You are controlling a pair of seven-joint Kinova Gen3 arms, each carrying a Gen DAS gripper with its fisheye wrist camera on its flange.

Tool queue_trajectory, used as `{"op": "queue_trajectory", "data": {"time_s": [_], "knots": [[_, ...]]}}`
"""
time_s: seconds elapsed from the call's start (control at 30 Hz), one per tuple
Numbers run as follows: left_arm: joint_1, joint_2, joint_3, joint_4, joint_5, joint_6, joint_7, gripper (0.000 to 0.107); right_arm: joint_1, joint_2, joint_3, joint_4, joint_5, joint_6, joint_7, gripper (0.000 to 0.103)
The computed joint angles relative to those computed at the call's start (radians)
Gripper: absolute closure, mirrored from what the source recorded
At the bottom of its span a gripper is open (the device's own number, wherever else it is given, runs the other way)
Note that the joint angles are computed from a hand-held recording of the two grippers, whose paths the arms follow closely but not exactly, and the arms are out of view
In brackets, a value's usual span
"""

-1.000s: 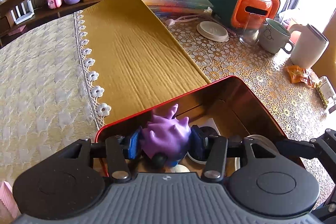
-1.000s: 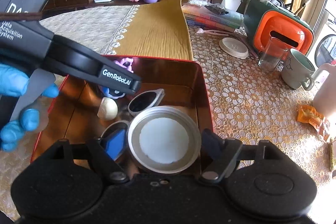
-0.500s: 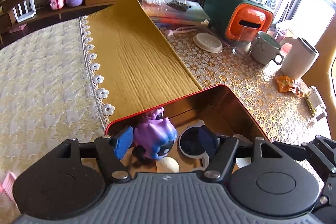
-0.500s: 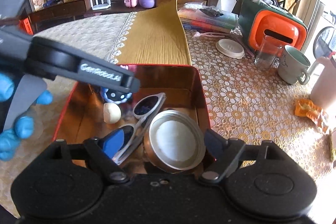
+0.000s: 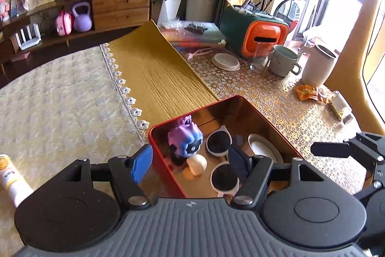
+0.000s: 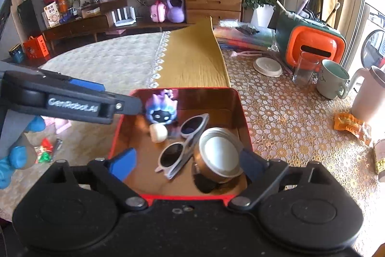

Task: Organize rigid objects
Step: 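Open the right tool to drop the lid while the left tool releases the purple toy, then withdraw both open tools from the red box back over the table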

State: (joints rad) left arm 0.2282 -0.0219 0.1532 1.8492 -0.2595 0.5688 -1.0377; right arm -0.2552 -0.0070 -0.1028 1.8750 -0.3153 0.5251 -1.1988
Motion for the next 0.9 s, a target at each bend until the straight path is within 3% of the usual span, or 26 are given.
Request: {"op": "queue_trajectory", "data": {"time_s": [0.3,0.4,0.43,0.9], "knots": [[-0.042,-0.170,0.014,0.093,0.050,0.029,-0.057,0.038,-0.040,-0.101,-0.001,0.048,-0.016,-0.011,-0.071,0.002],[-0.072,-0.230,0.027,0.121,0.057,0.037,-0.065,0.023,-0.066,-0.128,-0.007,0.061,-0.010,-0.016,-0.067,0.001],[-0.083,-0.252,0.031,0.133,0.059,0.038,-0.068,0.022,-0.074,-0.135,-0.011,0.066,-0.005,-0.020,-0.073,0.000],[-0.217,-0.450,-0.080,0.227,0.151,0.121,-0.247,0.022,-0.196,-0.137,-0.074,0.085,0.017,-0.041,-0.152,0.000]]}}
